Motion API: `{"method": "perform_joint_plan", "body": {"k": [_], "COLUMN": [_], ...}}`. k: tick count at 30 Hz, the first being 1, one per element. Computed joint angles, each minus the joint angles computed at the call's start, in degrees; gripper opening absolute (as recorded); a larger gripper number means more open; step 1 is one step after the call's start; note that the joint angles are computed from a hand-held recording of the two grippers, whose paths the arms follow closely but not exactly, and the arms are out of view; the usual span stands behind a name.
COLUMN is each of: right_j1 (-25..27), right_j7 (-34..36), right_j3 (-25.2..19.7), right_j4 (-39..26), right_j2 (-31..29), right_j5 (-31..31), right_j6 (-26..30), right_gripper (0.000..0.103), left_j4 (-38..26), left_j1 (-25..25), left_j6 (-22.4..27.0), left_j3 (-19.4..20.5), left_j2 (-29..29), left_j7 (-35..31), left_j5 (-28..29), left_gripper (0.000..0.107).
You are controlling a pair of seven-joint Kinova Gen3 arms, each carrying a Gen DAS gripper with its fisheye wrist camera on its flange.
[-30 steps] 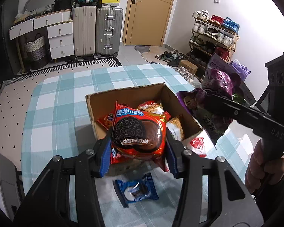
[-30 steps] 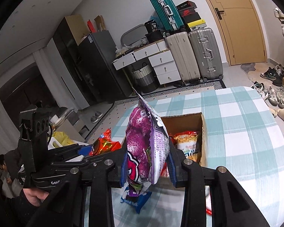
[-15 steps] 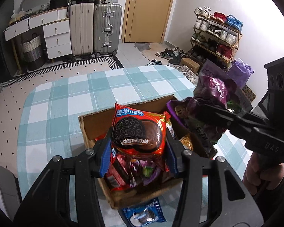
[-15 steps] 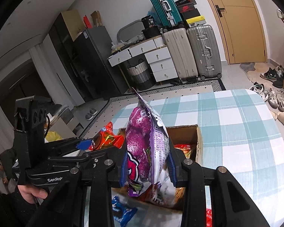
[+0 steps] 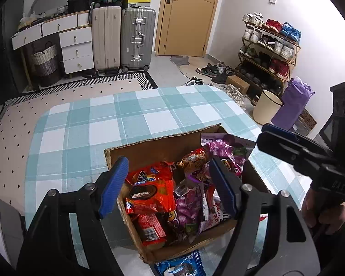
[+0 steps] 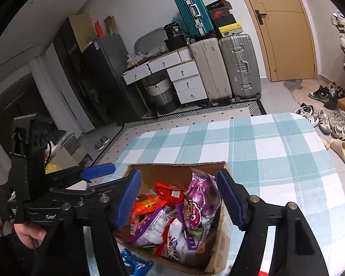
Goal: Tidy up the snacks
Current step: 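Open both grippers to drop the packs into the box, then move the left gripper toward the blue Oreo pack while the right gripper approaches the red-white balloon glue packet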
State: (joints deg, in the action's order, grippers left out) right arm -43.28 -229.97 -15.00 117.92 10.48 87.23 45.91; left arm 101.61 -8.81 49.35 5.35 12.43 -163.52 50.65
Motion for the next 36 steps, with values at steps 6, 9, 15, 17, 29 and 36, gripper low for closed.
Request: {"method": "perform_joint_plan", "body": {"k": [6,9,15,17,29,36], "right_j1": [-1.16,-1.69,-3.99,-5.03,-13.18,-17.92], "right_j7": [-0.42,-0.03,0.34,0.29,-0.71,-2.93], "right_j3": [-0.76,-1.03,-2.06,-2.56,-5.75,-6.74], "right_j4": [0.45,0.42,0.58,0.63,0.59,0.06], "right_j2": [-0.63,-0.64,-1.25,-1.38,-1.13,0.02], "right_j5": [-0.2,-0.42,-2.1,-2.88,-7.48,-9.83], "right_j6": [1.64,2.58,5.91,7.48,18.48,23.58], "right_gripper": [0.07,0.07,0.075,0.078,0.089,0.089], "left_j4": [1.19,2.38,5.46,6.64,14.14,18.36], "left_j1": [-0.48,-0.83,-1.47,-1.57,-2.37,-3.82], "left_j6": [0.21,0.39,0.48,0.39,0.02,1.3], "left_j3": [-0.62,-1.19,-3.2,-3.98,-9.29,-13.12], "left_j2": [-1.16,-2.38,-5.57,-6.68,-13.22,-16.9], "left_j7": [-0.32,-0.83,-2.84,-3.27,-6.41,-10.48], "left_j5": [-0.05,0.39,1.8,1.82,2.78,4.58], "left_gripper": [0.072,0.076,0.08,0.081,0.085,0.09]}}
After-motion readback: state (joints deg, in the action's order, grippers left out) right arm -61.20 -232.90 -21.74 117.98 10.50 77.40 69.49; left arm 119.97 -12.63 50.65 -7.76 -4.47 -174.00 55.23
